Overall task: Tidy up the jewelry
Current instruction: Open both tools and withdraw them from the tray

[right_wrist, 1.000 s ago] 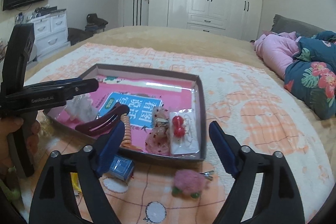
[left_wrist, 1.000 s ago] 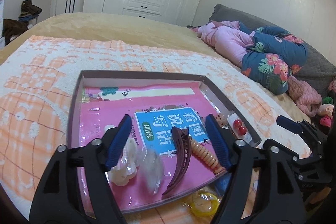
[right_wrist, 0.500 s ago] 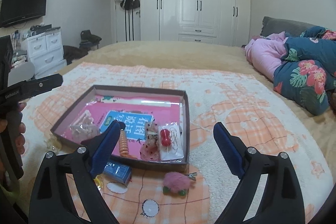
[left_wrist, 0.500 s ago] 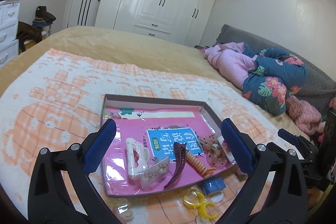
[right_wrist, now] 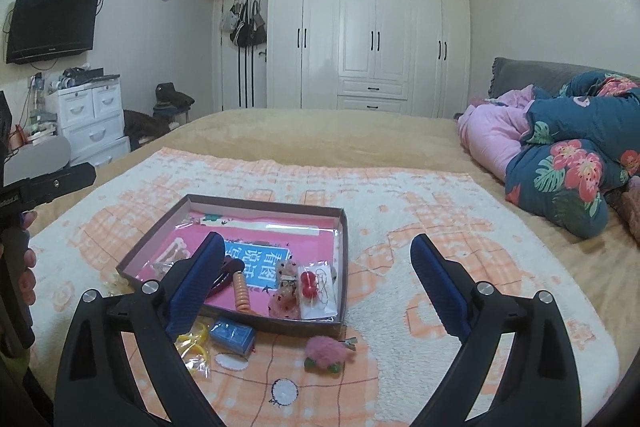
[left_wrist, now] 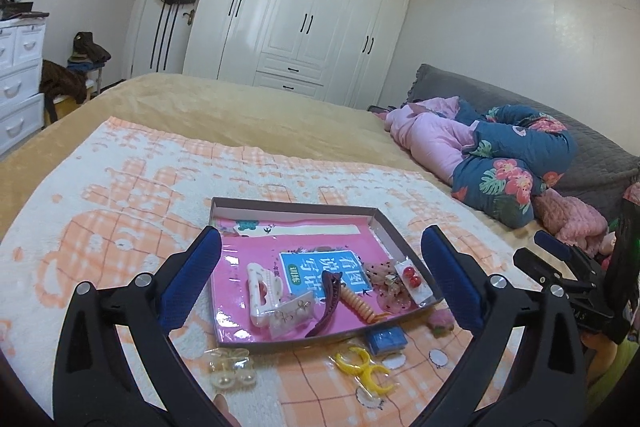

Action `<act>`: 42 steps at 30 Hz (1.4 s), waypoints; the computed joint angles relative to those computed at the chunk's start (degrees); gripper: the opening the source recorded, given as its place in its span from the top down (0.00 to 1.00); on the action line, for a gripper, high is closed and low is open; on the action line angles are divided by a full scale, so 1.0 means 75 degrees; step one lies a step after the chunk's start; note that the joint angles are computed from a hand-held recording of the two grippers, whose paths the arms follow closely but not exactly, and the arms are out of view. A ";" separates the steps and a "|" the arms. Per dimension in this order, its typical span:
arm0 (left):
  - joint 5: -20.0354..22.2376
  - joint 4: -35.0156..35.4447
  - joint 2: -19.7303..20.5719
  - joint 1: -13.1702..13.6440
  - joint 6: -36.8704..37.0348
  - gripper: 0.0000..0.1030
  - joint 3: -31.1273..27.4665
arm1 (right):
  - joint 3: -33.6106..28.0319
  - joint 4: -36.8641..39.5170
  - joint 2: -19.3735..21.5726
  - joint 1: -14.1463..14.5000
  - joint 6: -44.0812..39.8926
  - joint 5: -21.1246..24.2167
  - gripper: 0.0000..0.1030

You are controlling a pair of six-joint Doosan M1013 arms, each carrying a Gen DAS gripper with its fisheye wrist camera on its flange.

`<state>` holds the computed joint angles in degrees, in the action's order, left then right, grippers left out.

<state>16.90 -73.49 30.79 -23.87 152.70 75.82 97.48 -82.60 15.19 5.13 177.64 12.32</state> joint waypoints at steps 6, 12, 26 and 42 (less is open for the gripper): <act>-0.0097 -0.0640 -0.0208 -0.0021 0.0715 0.11 0.0293 | 0.0181 -0.0685 -0.0174 0.0009 0.0683 0.0106 0.10; -0.0150 -0.0912 -0.0368 -0.0048 0.1041 0.11 0.0551 | 0.0351 -0.1270 -0.0328 -0.0019 0.1293 0.0177 0.10; 0.0017 0.0235 -0.0378 -0.0277 0.0205 0.11 0.0728 | 0.0623 -0.0294 -0.0437 -0.0119 0.0217 0.0015 0.09; 0.0051 0.1943 -0.0073 -0.0567 -0.1331 0.11 0.0671 | 0.0760 0.0136 -0.0213 -0.0311 -0.0006 -0.0066 0.09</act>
<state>17.28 -58.91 30.24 -28.12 142.71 80.85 103.19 -81.58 13.59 2.81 177.60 11.82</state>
